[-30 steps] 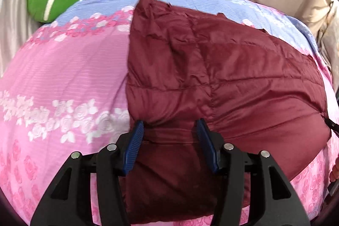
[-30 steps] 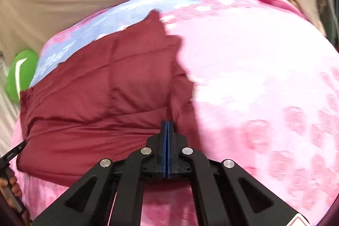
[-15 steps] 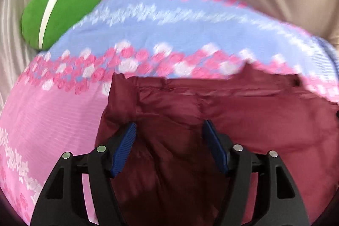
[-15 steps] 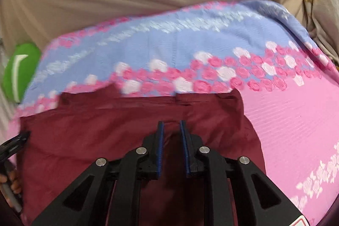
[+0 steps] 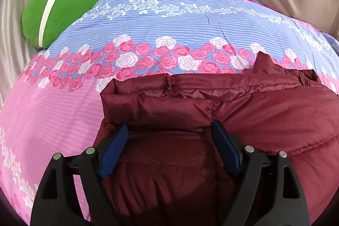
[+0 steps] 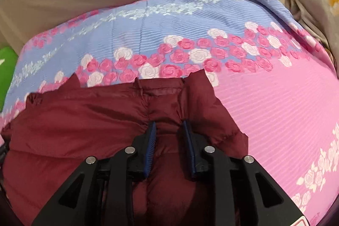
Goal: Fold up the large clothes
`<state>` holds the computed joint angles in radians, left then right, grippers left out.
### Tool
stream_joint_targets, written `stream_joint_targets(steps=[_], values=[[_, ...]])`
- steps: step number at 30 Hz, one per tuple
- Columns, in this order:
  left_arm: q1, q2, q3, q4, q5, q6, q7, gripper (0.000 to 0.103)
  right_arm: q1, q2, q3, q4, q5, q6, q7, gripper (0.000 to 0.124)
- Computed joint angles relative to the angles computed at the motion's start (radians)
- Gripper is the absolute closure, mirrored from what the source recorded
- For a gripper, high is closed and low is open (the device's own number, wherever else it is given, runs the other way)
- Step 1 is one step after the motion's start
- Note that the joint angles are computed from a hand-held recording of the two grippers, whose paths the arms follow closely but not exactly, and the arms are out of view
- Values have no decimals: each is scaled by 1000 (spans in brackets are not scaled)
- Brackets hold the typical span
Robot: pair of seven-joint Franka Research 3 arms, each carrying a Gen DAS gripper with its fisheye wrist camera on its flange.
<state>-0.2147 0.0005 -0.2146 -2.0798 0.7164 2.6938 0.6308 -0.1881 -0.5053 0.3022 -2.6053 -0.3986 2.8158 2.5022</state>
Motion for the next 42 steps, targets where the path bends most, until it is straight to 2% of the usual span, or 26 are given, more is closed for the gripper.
stream_joint_targets(steps=[4,8,11,12,15,17,20,22,25,29,31,36,40,42], values=[[-1,-1,-1,0,24,-8,-17,23,62,-96,-41,-60,78,44,-15,100],[-2,-1,-1,0,38,-13,-27,23,19,-154,39,-96,83,4,-31,95],[-3,-2,-2,0,48,-16,-33,22,53,-132,1,-115,128,19,-70,95],[-4,-2,-3,0,53,-18,-35,22,55,-150,5,-116,141,4,-67,94],[-5,-6,-4,-2,70,-27,-51,22,113,-230,-19,-155,199,37,-89,91],[-4,-7,-4,-4,76,-28,-57,22,119,-270,4,-177,218,37,-104,91],[-6,-7,-6,-1,85,-36,-65,21,86,-269,69,-194,204,-1,-111,91],[-7,-8,-7,-1,97,-43,-73,20,99,-272,57,-223,222,30,-106,92],[-9,-16,-10,-4,119,-61,-91,19,109,-318,64,-213,245,-32,-89,90],[-9,-62,-18,-41,157,-74,-134,19,178,-373,39,-220,281,-43,-104,90],[-6,-112,-22,-86,138,-52,-139,19,222,-390,39,-220,295,-38,-126,90],[-8,-251,-45,-210,46,32,-68,18,330,-349,75,-184,324,-3,-182,89],[-29,-311,-68,-273,-44,43,6,17,429,-227,92,-141,343,37,-252,88],[-31,-324,-79,-294,-70,37,26,17,401,-191,150,-126,317,18,-241,87]])
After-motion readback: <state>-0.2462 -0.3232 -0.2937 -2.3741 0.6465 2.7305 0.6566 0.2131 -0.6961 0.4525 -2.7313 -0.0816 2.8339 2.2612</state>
